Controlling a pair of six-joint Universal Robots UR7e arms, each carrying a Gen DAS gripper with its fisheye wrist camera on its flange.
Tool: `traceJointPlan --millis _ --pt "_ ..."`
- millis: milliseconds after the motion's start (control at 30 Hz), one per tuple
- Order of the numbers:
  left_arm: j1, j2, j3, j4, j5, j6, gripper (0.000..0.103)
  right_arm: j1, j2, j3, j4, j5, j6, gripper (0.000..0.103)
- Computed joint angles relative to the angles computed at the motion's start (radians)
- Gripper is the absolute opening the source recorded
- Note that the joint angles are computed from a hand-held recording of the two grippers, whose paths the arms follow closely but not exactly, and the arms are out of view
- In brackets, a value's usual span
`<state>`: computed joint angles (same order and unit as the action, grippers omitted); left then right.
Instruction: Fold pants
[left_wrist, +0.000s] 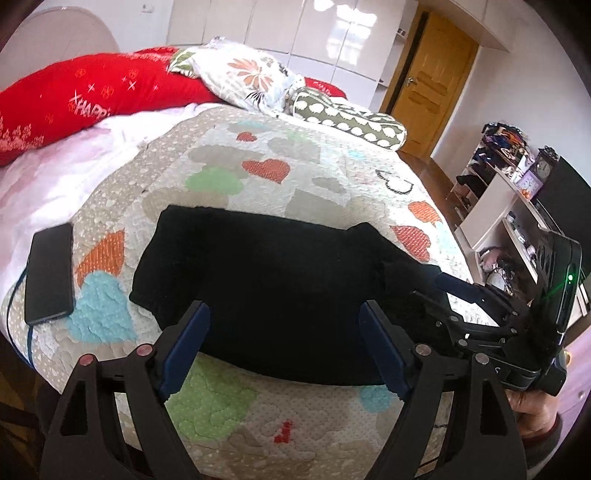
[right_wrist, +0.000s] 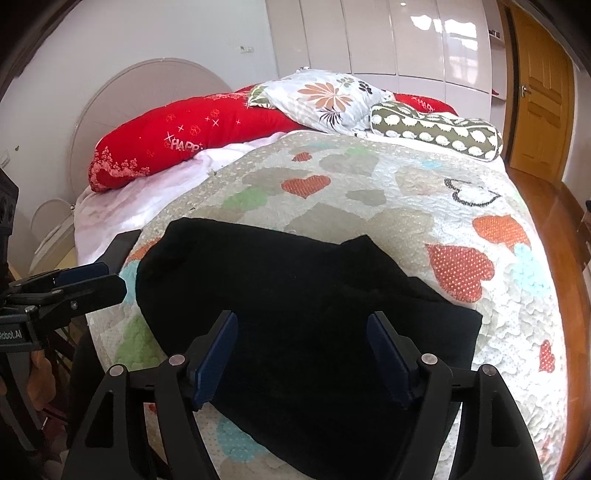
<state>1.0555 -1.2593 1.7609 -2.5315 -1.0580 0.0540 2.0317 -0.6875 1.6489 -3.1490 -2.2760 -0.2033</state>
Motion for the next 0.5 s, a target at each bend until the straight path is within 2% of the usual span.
traceJointPlan --millis 367,500 --pt "0.02 0.084 -0.048 0.04 0.047 -0.015 0.084 -0.041 -0.011 0.016 0.021 0.01 0.04 0.076" --pt "0.033 0.108 -0.065 0.044 0.047 -0.009 0.083 -0.052 -0.01 0.015 0.018 0.014 0.041 0.08"
